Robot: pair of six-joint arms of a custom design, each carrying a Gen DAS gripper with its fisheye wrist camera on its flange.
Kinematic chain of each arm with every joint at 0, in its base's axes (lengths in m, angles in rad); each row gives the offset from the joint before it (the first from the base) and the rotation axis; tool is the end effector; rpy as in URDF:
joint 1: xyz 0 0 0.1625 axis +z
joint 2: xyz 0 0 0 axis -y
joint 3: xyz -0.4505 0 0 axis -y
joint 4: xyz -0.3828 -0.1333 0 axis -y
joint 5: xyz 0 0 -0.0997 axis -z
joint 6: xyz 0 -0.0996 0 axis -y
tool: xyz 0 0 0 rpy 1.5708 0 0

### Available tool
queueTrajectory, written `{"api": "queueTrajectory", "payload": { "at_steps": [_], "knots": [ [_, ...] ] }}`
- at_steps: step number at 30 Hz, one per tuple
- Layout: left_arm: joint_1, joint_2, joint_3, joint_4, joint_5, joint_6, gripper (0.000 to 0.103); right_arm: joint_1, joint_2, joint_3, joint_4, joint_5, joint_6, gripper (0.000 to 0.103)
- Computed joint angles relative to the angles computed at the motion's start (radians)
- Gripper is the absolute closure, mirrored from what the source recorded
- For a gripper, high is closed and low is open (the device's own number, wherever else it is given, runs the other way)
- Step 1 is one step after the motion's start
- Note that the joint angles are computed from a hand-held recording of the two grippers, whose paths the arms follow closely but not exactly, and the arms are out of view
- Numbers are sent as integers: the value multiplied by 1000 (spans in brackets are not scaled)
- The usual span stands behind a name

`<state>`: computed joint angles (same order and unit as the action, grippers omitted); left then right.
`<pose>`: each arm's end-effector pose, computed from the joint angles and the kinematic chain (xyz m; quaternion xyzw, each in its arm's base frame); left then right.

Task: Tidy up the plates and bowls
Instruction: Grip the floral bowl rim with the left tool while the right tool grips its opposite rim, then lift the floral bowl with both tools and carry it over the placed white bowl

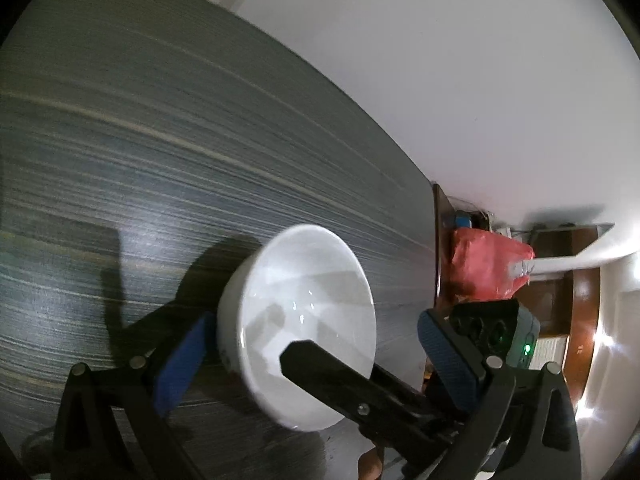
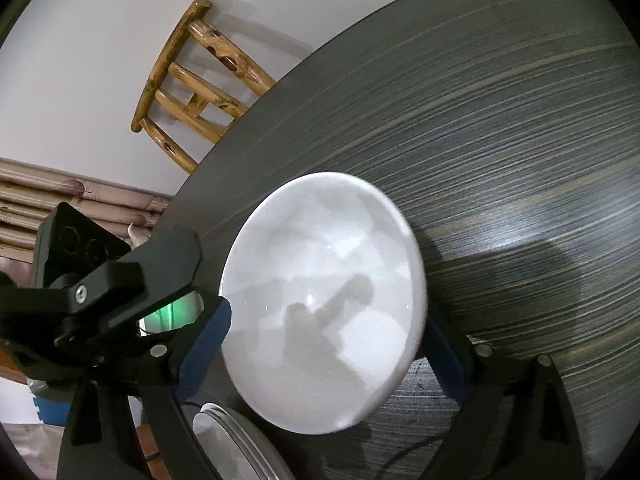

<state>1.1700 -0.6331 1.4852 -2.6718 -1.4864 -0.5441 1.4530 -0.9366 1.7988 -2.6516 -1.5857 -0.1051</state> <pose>-0.1568 -0.7332 0.0693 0.0762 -0.9885 0.1295 0.0192 0.0563 -0.6461 0.1592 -0.0071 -0.9940 0.1076 0.0195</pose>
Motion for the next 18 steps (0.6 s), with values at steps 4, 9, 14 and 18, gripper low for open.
{"api": "queueTrajectory", "payload": {
  "at_steps": [4,9,14,18],
  "knots": [
    [-2,1,2,8,6,-18,0,2,1,1,-1,-6,6,12],
    [12,10,1,-1,-9,-36,0,-2,8,-17,23,7,13,14],
    [19,25,-24,8,-15,-29,0,-7,15,-23,23,22,2,14],
    [20,33,-34,16,-18,-40,0,-6,17,-23,19,14,1,13]
  ]
}}
